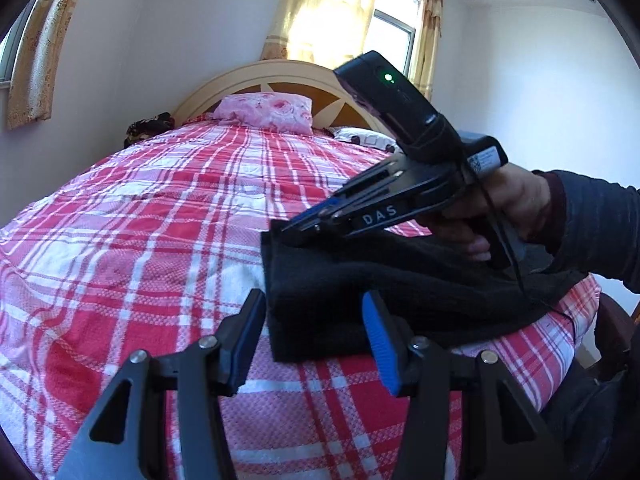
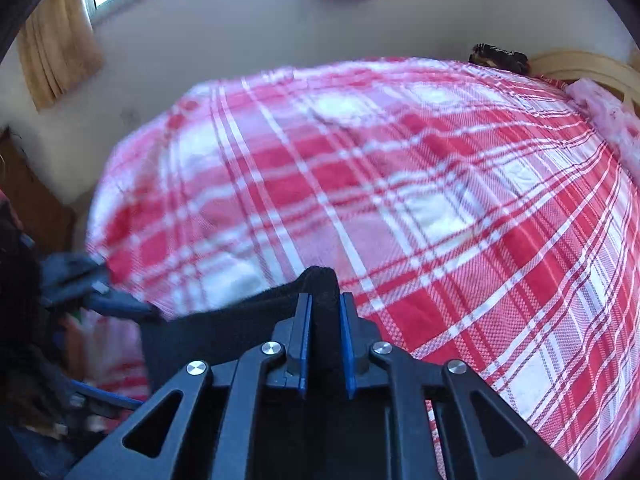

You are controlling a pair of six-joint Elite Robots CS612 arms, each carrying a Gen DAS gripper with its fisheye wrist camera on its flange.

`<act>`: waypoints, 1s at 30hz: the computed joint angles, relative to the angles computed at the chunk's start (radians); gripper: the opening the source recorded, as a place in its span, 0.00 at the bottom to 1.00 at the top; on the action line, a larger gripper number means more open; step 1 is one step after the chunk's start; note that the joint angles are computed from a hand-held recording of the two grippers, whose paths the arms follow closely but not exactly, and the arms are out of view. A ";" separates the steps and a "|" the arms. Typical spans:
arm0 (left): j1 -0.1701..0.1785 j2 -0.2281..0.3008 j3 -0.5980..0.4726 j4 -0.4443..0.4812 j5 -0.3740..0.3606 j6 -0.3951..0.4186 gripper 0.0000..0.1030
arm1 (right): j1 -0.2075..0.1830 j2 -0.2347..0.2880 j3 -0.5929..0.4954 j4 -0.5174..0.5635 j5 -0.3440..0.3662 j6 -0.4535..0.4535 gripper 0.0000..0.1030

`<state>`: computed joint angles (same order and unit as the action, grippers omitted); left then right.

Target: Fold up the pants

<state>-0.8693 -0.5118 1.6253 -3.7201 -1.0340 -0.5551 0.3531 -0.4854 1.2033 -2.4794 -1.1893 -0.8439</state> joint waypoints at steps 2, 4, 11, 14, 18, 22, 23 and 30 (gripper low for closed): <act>-0.004 -0.011 0.015 -0.008 0.021 -0.013 0.52 | -0.005 0.006 -0.011 0.020 0.026 0.023 0.16; -0.010 -0.018 0.021 -0.021 0.043 -0.005 0.52 | -0.016 0.006 -0.032 0.073 0.057 0.062 0.26; -0.010 -0.021 -0.018 0.024 0.000 0.048 0.52 | -0.099 -0.121 0.146 -0.039 0.141 0.104 0.31; -0.013 -0.021 -0.040 0.107 -0.009 0.059 0.53 | -0.133 -0.167 0.240 -0.003 0.131 0.093 0.31; -0.010 -0.035 -0.048 0.307 -0.044 0.015 0.53 | -0.159 -0.192 0.338 -0.020 0.104 0.079 0.31; -0.018 -0.054 -0.032 0.313 -0.022 0.003 0.54 | -0.191 -0.192 0.390 -0.068 0.167 0.115 0.32; -0.020 -0.058 -0.031 0.301 -0.016 0.001 0.54 | -0.199 -0.196 0.395 -0.070 0.180 0.131 0.33; -0.026 -0.039 -0.130 0.244 -0.020 0.101 0.68 | -0.294 -0.257 0.511 -0.252 0.245 0.272 0.39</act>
